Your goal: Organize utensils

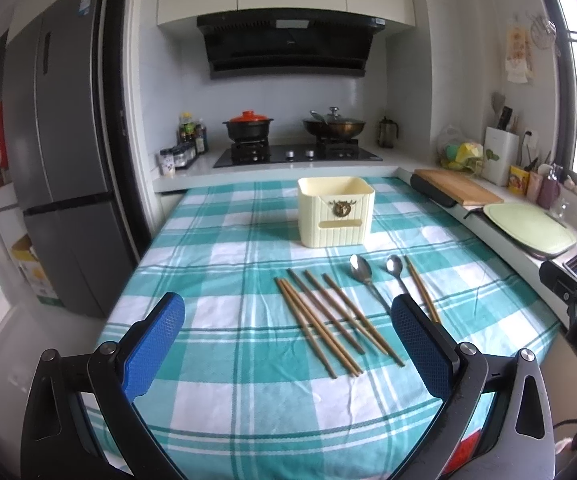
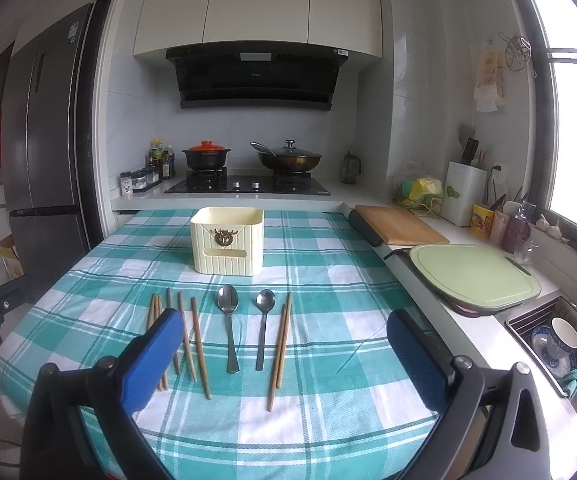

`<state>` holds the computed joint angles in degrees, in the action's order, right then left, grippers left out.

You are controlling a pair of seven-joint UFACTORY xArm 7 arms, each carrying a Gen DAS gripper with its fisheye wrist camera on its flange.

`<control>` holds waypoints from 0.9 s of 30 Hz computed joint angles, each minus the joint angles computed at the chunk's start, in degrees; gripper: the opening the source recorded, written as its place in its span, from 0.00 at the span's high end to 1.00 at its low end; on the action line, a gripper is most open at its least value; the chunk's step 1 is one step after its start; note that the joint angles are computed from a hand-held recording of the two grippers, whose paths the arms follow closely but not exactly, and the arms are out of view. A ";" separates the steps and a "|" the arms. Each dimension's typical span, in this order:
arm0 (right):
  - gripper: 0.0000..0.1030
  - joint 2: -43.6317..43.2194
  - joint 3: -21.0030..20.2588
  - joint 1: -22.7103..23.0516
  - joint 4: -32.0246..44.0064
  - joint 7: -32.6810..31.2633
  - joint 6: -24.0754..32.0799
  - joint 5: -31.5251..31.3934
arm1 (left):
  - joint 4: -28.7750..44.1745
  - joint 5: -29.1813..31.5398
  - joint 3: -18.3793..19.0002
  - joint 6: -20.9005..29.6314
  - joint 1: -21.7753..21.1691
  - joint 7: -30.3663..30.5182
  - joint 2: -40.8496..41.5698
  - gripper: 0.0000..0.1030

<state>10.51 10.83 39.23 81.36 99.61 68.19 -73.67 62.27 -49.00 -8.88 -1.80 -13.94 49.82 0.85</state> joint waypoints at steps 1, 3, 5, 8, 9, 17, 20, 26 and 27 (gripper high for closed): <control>0.00 -0.01 -0.02 -0.02 0.02 -0.04 0.10 0.11 | 0.08 0.09 0.01 0.10 0.02 -0.03 0.15 0.00; 0.00 0.04 -0.07 -0.11 0.04 -0.03 0.06 0.30 | 0.28 0.33 -0.05 0.43 0.22 -0.13 0.36 0.00; 0.00 0.22 -0.07 -0.09 0.24 -0.17 0.12 0.49 | 0.24 1.06 -0.17 0.54 0.33 -0.74 0.44 0.00; 0.00 0.30 -0.19 -0.01 0.31 -0.21 0.11 0.59 | 0.31 2.73 -0.24 0.76 0.52 -2.12 0.67 0.00; 0.00 0.39 -0.21 -0.03 0.42 -0.31 0.11 0.70 | 0.31 2.83 -0.36 0.86 0.64 -2.15 0.71 0.00; 0.00 0.67 -0.63 -0.14 0.56 -0.80 -0.30 1.42 | 0.76 7.59 -0.56 1.84 1.53 -6.56 1.47 0.00; 0.00 0.66 -0.62 -0.19 0.56 -0.69 -0.36 1.45 | 0.83 8.69 -0.76 2.15 1.96 -7.66 1.60 0.00; 0.00 0.94 -0.75 -0.15 0.75 -0.45 -0.27 1.40 | 0.89 9.29 -1.19 2.16 2.46 -7.85 1.68 0.00; 0.00 0.86 -0.81 -0.21 0.58 -0.32 -0.35 1.38 | 0.89 8.79 -1.39 2.01 2.57 -7.21 1.72 0.00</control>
<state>11.36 10.02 39.01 81.94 99.29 67.85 -72.29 63.16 -40.21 -10.26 0.21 -11.37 42.60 2.57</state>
